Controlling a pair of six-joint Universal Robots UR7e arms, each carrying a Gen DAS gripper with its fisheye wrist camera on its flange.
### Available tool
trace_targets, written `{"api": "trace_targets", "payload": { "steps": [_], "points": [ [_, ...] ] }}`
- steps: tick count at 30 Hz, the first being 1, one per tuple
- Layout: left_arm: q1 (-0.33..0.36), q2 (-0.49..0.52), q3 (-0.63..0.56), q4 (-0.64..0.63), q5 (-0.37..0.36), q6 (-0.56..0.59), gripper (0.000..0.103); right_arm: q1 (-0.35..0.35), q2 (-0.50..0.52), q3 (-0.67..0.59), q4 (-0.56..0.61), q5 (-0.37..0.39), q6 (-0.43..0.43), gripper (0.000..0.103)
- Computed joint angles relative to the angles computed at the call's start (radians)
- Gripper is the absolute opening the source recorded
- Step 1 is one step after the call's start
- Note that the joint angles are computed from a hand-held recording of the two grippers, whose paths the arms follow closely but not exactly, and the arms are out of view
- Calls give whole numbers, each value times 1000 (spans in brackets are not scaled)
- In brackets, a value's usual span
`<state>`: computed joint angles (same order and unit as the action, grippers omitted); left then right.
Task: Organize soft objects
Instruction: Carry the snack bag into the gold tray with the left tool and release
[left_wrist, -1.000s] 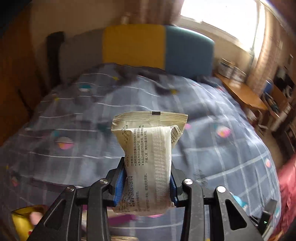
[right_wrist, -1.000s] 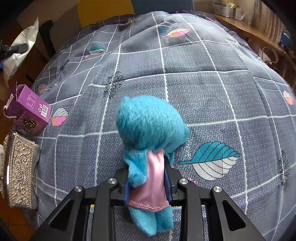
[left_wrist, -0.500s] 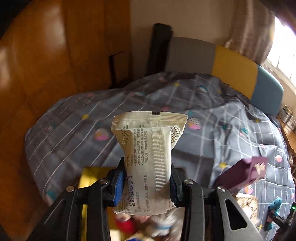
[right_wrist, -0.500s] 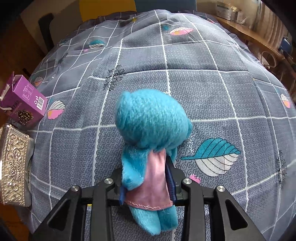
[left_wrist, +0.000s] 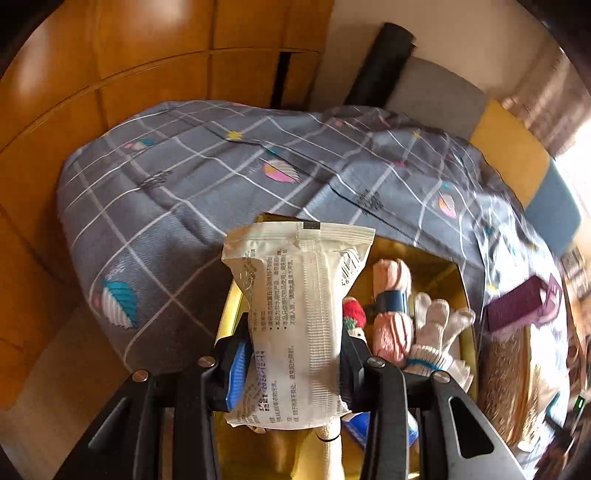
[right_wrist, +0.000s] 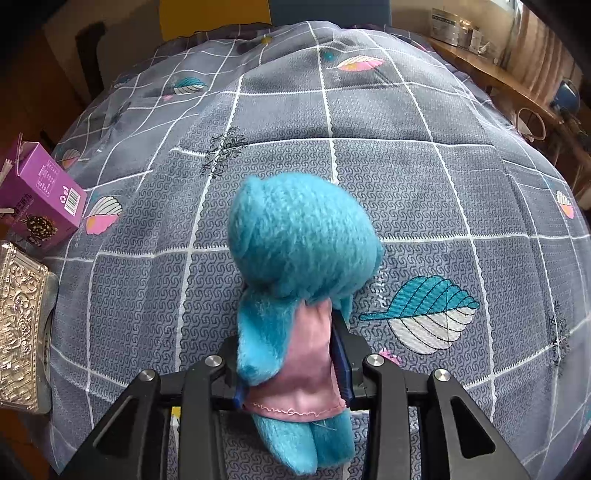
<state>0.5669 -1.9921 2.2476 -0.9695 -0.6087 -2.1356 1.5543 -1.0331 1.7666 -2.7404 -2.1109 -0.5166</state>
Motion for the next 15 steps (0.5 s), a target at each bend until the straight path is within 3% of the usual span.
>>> {"api": "trace_targets", "payload": {
  "steps": [6, 15],
  "points": [
    [94, 76, 9, -55, 45, 141, 39, 40, 52, 22, -134, -118, -26, 37],
    [263, 82, 69, -370, 104, 428, 41, 54, 69, 70, -272, -158, -40, 38]
  ]
}}
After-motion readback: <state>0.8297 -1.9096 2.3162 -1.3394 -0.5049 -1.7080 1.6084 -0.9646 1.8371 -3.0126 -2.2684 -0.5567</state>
